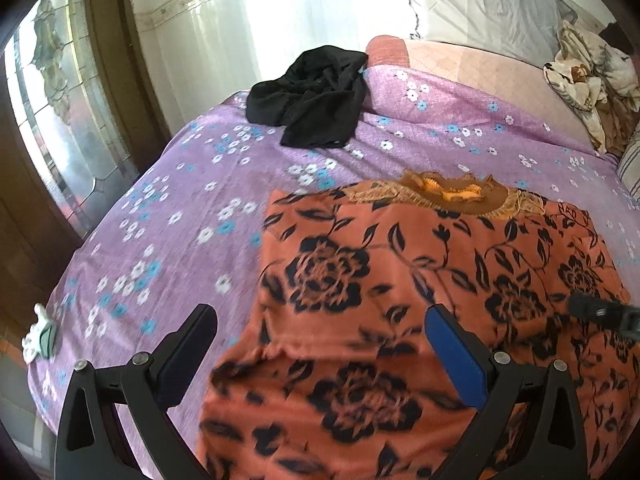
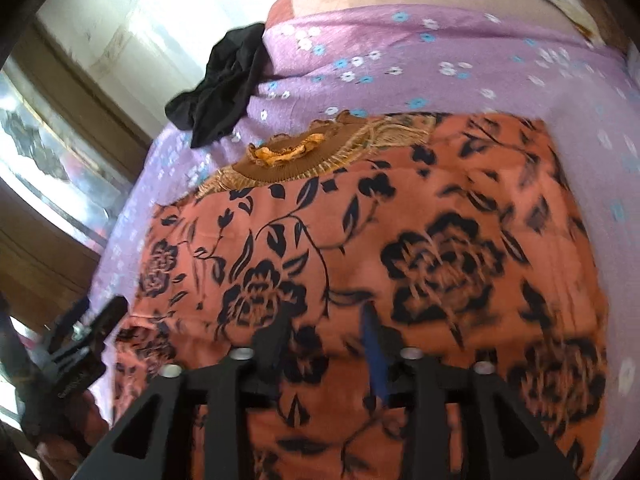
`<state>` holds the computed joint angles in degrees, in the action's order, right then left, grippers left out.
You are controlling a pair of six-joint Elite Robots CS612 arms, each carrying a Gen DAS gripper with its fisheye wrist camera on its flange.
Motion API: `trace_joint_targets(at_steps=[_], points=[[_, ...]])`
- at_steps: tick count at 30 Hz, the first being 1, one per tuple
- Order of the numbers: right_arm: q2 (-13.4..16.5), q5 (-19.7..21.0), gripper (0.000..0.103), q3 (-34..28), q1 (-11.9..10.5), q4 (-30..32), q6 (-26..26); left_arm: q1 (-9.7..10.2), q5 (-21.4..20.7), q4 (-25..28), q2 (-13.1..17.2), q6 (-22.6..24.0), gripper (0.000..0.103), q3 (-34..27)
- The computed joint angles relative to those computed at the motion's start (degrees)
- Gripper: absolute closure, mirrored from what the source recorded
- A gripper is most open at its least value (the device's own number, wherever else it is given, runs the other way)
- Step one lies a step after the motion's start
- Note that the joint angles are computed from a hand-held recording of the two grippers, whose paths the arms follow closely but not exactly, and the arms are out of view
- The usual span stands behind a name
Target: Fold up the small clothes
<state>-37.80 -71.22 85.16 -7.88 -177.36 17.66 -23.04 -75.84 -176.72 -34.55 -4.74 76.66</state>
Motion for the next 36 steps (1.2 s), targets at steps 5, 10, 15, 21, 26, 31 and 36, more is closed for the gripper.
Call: trace_joint_targets(at_steps=[5, 10, 15, 21, 26, 31, 36], points=[[-2.64, 2.00, 0.029, 7.61, -1.20, -6.85, 5.89, 0.46, 0.83, -0.58, -2.69, -2.54, 0.000, 6.37], [-6.74, 1.95, 0.029, 15.89, -2.64, -11.28, 7.18, 1.64, 0.70, 1.56, -4.71, -3.34, 0.000, 11.43], [-10.19, 0.81, 0.029, 22.95, -4.46, -15.61, 7.71, 3.35, 0.53, 2.37, -6.61, -7.23, 0.000, 15.30], [-12.29, 1.34, 0.029, 27.88, -6.48, -14.08, 8.83, 4.12, -0.99, 4.59, -8.33, -7.41, 0.000, 19.05], [-12.76, 3.08, 0.029, 30.41, -7.73, -12.31, 9.65, 4.66, -3.72, 6.08, -9.10, -5.87, 0.000, 21.62], [-11.90, 4.85, 0.029, 30.66, -8.03, -9.67, 10.78, 6.05, -9.68, 7.03, -9.17, -7.85, 0.025, 22.09], [-11.54, 3.69, 0.028, 29.90, -6.91, -4.89, 10.04, 7.45, -17.42, 5.26, -8.98, -8.16, 0.050, 22.45]])
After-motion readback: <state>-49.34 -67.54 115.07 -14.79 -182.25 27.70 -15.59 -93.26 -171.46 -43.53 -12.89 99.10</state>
